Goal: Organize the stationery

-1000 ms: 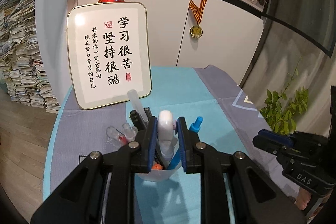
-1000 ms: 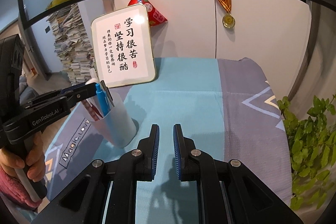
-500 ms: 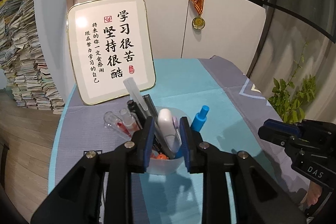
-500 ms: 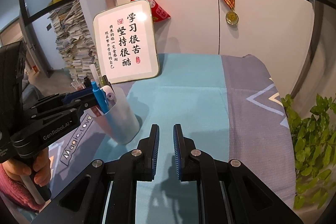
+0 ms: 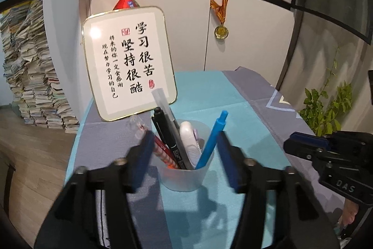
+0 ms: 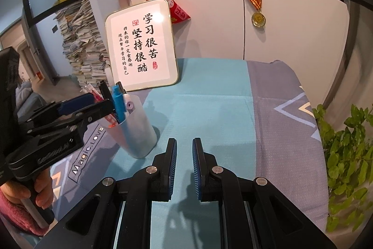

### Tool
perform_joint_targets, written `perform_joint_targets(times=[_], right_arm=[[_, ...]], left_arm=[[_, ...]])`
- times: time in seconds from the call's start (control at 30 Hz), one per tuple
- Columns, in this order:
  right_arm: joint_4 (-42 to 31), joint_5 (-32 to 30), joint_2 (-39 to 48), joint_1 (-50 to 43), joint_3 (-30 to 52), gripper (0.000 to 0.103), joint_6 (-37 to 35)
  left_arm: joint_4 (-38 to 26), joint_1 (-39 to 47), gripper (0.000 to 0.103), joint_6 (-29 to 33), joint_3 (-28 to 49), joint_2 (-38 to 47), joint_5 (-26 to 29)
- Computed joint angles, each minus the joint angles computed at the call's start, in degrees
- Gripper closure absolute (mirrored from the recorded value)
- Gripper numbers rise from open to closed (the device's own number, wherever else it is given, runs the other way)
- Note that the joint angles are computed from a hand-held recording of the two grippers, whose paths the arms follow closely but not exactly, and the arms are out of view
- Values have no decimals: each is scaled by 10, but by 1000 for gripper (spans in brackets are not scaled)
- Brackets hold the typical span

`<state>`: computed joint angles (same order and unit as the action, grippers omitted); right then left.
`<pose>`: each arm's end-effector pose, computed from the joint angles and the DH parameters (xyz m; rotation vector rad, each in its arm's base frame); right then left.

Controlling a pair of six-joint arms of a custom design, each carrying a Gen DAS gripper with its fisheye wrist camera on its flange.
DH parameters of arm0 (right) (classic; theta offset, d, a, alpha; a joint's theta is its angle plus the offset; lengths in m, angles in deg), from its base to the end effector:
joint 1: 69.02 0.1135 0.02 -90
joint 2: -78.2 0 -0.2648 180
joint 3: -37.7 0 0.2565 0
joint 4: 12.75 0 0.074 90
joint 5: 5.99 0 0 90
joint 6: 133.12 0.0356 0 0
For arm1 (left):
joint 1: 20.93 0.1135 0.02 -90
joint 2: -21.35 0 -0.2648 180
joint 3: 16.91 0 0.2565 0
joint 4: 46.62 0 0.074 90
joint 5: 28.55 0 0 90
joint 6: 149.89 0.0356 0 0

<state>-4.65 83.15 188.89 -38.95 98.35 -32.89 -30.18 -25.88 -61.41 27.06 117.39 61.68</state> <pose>0.3111 0.1808 0.0914 -0.4095 2.2961 0.3746 0.2935 -0.0256 0.1107 0.0679 2.1924 -0.0680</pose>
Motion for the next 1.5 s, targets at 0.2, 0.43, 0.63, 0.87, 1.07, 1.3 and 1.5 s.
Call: perform_joint_targets(times=[0.2, 0.43, 0.63, 0.87, 1.07, 1.3, 1.5], right_arm=[[-2, 7, -11, 5, -6, 91, 6], [-2, 17, -34, 17, -25, 91, 10], [-10, 38, -65, 27, -47, 91, 23], [-21, 75, -130, 36, -94, 90, 45], [-6, 129, -232, 65, -172, 61, 70], [-58, 206, -339, 127, -215, 57, 100], [-110, 277, -417, 188, -238, 45, 130]], left_arm=[[37, -18, 37, 21, -46, -46, -33], [36, -22, 30, 9, -79, -91, -26], [19, -46, 27, -3, -101, -123, -12], [-1, -74, 25, -15, -135, -187, -36], [-34, -99, 24, -24, -177, -285, -55], [-124, -146, 23, -38, -213, -433, -101], [-205, -175, 19, -48, -230, -546, -128]])
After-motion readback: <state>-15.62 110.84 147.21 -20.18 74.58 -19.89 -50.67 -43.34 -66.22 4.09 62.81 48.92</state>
